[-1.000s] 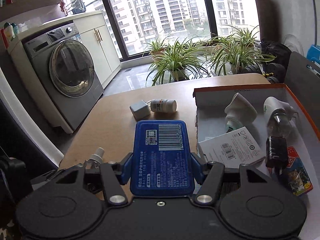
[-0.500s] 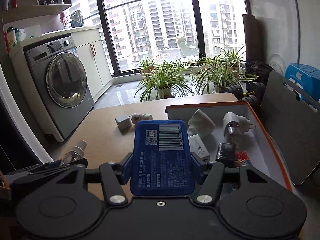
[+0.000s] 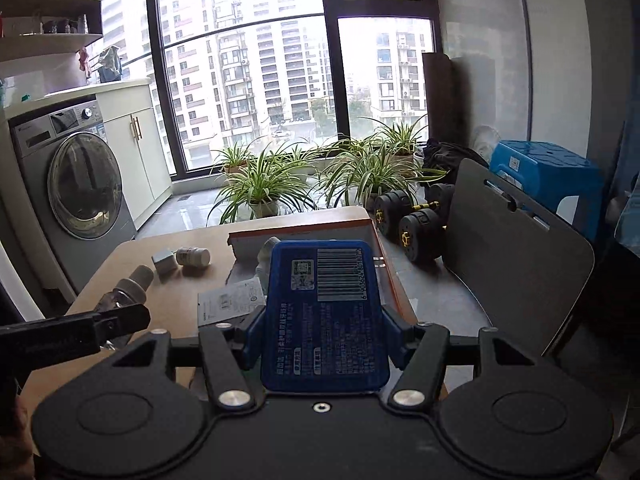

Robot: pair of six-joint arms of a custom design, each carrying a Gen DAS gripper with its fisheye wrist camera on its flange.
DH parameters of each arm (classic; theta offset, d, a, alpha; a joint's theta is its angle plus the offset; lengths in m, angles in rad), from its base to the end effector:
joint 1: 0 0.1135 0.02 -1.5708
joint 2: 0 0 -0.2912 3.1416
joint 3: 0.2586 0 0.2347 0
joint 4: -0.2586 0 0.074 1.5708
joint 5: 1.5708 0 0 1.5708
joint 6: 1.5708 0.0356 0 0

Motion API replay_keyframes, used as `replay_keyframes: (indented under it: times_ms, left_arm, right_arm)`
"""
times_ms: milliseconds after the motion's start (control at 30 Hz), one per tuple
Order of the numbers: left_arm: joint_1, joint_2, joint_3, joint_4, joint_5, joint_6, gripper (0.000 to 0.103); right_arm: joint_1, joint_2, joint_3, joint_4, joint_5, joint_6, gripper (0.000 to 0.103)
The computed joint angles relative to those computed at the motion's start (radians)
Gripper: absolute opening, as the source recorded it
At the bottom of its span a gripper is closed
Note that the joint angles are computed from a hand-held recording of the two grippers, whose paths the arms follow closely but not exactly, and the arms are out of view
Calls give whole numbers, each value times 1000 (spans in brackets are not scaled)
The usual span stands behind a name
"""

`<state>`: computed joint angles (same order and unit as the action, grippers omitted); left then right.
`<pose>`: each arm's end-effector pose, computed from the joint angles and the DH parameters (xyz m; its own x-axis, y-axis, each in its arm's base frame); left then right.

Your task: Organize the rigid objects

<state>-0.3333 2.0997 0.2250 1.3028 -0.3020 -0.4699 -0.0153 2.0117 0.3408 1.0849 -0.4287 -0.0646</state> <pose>0.2370 -0.0708 0.0720 -0.4904 -0.2877 -0.8226 -0.1638 0.9575 -0.2372 0.2701 0.0107 0.0863 -0.5304 -0.0506 -0.8463 -0.3674 0.9133 0.1756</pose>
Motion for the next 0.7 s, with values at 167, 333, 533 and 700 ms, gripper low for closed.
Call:
replay_keyframes:
  times_ms: [167, 333, 533, 700]
  left_arm:
    - [-68, 18, 37, -43, -44, -9, 49]
    - [-100, 26, 60, -74, -79, -25, 49]
    - [-117, 14, 65, -122, -119, -57, 49]
    - [-129, 0, 68, -155, -146, -77, 49]
  right_arm:
    - [-38, 36, 8, 20, -38, -9, 71]
    - [-48, 61, 17, 22, -53, -28, 71]
    - [-35, 60, 37, -5, -56, -30, 71]
    - [-22, 69, 46, -7, -52, -34, 71]
